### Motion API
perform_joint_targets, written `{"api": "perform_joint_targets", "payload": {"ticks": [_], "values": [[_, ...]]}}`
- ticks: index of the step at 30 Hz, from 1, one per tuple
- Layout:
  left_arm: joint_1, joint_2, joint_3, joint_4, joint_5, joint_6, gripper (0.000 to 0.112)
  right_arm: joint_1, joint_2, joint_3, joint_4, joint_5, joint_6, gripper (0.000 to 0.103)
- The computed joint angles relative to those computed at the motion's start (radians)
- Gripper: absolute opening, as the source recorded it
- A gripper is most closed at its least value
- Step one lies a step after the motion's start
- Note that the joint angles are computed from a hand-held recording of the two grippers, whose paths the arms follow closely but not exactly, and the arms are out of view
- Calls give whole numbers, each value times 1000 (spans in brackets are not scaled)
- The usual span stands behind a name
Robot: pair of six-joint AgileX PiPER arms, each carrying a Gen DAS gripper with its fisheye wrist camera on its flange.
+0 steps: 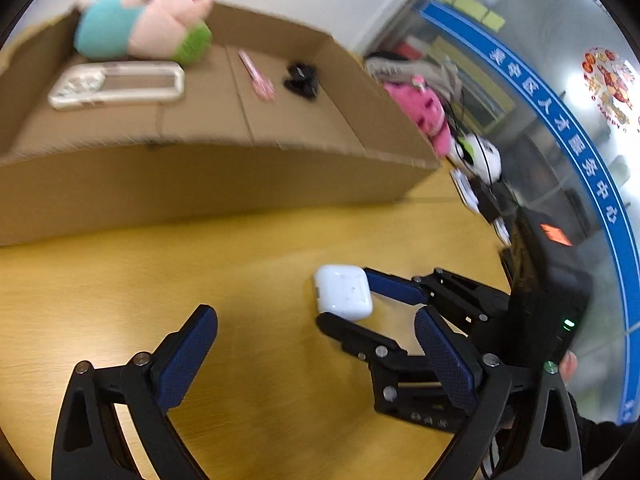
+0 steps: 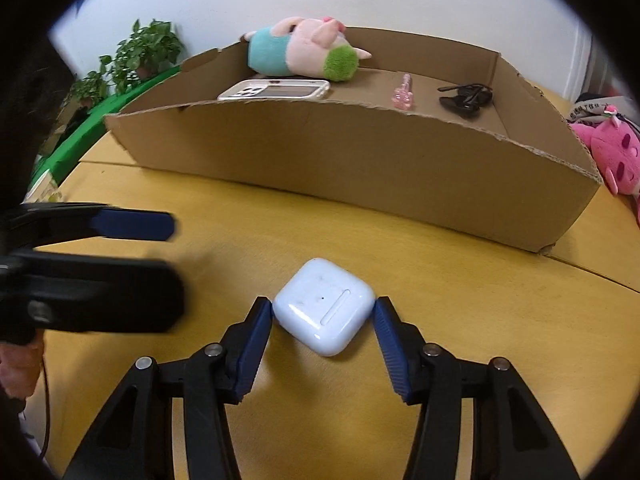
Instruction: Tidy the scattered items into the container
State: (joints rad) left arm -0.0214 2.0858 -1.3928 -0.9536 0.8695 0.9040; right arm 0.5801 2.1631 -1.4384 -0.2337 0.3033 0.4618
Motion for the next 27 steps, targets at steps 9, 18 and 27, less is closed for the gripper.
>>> {"api": "perform_joint_targets", "payload": {"ticks": [9, 18, 27], "values": [[-30, 88, -75, -14, 150, -6, 64, 15, -92, 145, 248, -163, -252, 51], [1, 6, -18, -28, 145, -5, 38, 46, -125, 129, 121, -143, -149, 51], [75, -31, -61, -32, 194, 4, 31, 67, -121, 27, 82, -79, -146, 51]]}}
